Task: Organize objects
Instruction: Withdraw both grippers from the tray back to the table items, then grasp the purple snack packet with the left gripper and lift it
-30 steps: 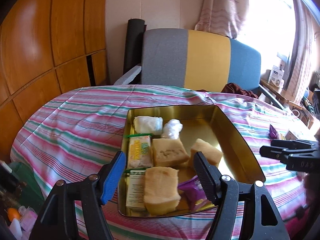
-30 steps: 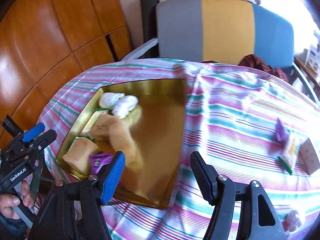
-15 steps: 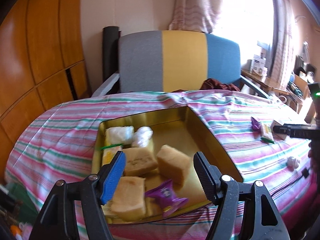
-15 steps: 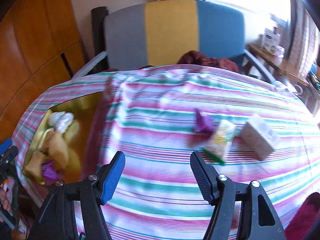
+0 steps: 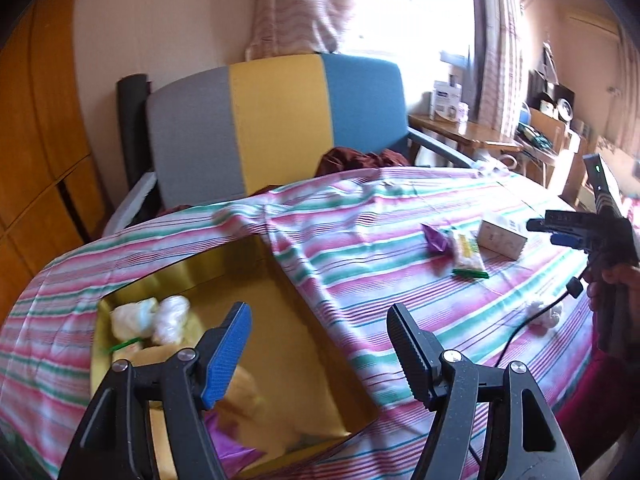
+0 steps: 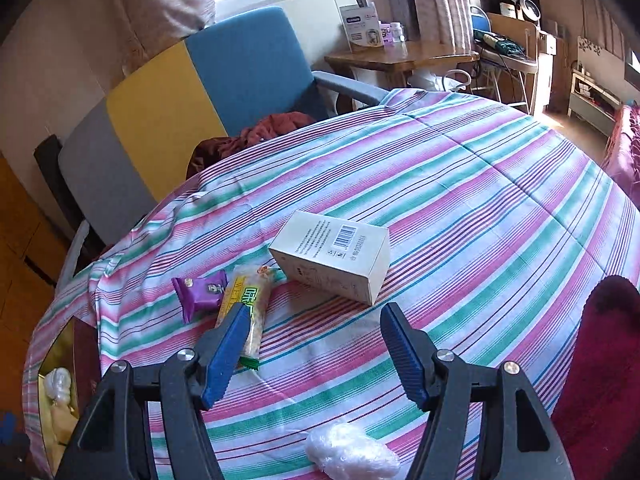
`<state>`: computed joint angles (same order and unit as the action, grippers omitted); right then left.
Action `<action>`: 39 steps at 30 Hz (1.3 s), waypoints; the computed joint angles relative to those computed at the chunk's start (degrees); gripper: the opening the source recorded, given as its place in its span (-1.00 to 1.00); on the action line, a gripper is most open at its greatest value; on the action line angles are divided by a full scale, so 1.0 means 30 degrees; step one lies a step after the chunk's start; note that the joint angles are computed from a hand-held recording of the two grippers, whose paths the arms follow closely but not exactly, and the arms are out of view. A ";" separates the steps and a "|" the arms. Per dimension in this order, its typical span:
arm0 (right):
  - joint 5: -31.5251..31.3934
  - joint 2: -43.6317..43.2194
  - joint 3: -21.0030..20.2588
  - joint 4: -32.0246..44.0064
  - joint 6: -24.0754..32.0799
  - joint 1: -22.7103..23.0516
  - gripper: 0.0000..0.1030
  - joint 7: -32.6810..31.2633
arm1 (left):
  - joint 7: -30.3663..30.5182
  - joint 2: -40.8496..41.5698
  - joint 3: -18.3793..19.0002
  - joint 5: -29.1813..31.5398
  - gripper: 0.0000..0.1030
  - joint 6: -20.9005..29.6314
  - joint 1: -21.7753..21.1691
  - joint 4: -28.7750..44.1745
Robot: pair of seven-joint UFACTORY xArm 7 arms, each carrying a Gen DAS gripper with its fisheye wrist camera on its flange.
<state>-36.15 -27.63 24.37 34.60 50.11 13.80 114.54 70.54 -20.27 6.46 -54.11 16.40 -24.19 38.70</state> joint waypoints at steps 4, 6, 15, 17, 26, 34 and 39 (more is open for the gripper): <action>0.0419 -0.0312 -0.0388 -0.0634 -0.1261 0.0127 0.33 -0.0009 | -0.0633 0.1086 -0.1142 0.0470 0.38 -0.0379 -0.0524 0.0461; 0.0603 -0.0305 -0.0361 -0.0680 -0.1422 0.0037 0.33 -0.0157 | -0.0908 0.1682 -0.1553 0.0567 0.38 -0.0459 -0.0750 0.0812; 0.1187 -0.0827 -0.0329 -0.1499 -0.2982 -0.0502 0.33 -0.0129 | -0.2412 0.3757 -0.3552 0.2409 0.38 -0.1620 -0.1039 0.1749; 0.1355 -0.0936 -0.0289 -0.1647 -0.3264 -0.0621 0.33 -0.0155 | -0.3021 0.4205 -0.3907 0.3180 0.38 -0.1877 -0.0972 0.1943; 0.2065 -0.1776 -0.0010 -0.2597 -0.4868 -0.1254 0.33 -0.0036 | -0.4916 0.6040 -0.5106 0.6193 0.38 -0.2855 -0.0672 0.3184; 0.2908 -0.2188 0.0177 -0.3297 -0.6223 -0.1671 0.33 -0.0234 | -0.6460 0.9220 -0.6220 0.9607 0.38 -0.3140 0.0264 0.6959; 0.3204 -0.2435 0.0380 -0.3718 -0.7270 -0.2063 0.33 -0.0347 | -0.7286 1.1580 -0.6961 1.2528 0.38 -0.2116 0.0586 0.9610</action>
<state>-26.54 -34.94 25.51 23.45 28.30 7.61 113.50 48.68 14.47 -14.42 -16.52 10.05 -22.44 67.53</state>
